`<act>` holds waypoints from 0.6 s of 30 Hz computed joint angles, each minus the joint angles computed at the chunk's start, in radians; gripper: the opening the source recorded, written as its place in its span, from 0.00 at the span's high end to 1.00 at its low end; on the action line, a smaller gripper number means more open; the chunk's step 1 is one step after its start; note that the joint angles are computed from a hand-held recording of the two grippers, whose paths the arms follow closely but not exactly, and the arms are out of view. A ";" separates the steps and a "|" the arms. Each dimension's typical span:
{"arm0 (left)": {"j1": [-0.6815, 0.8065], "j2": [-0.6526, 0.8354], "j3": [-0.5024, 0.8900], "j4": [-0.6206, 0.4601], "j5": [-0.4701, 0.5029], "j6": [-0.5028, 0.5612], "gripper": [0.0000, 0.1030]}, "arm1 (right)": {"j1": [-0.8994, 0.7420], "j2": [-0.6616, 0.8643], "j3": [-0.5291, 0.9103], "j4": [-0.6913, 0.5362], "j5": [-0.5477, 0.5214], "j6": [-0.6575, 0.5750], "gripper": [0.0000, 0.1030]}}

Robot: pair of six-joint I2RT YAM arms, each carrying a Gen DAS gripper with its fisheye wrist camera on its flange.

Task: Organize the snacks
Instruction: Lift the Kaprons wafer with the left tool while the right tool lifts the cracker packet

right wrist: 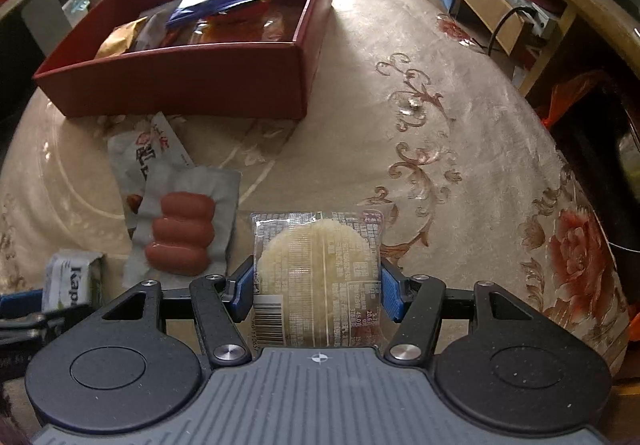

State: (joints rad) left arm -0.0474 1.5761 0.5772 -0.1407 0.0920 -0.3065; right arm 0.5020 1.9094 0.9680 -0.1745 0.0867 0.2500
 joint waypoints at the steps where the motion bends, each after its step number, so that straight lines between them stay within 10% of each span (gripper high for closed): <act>1: 0.000 0.006 0.007 -0.003 0.006 0.005 0.34 | 0.007 0.006 0.005 -0.005 0.006 0.001 0.34; 7: -0.047 0.024 0.006 0.016 -0.031 0.031 0.26 | 0.032 0.032 0.018 -0.017 0.031 -0.013 0.28; 18: -0.062 -0.020 -0.041 0.030 -0.085 0.051 0.43 | 0.069 0.004 -0.009 -0.020 0.055 -0.008 0.35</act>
State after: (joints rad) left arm -0.1096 1.5562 0.5366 -0.1110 0.0067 -0.2556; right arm 0.5711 1.9133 0.9590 -0.1948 0.1414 0.2415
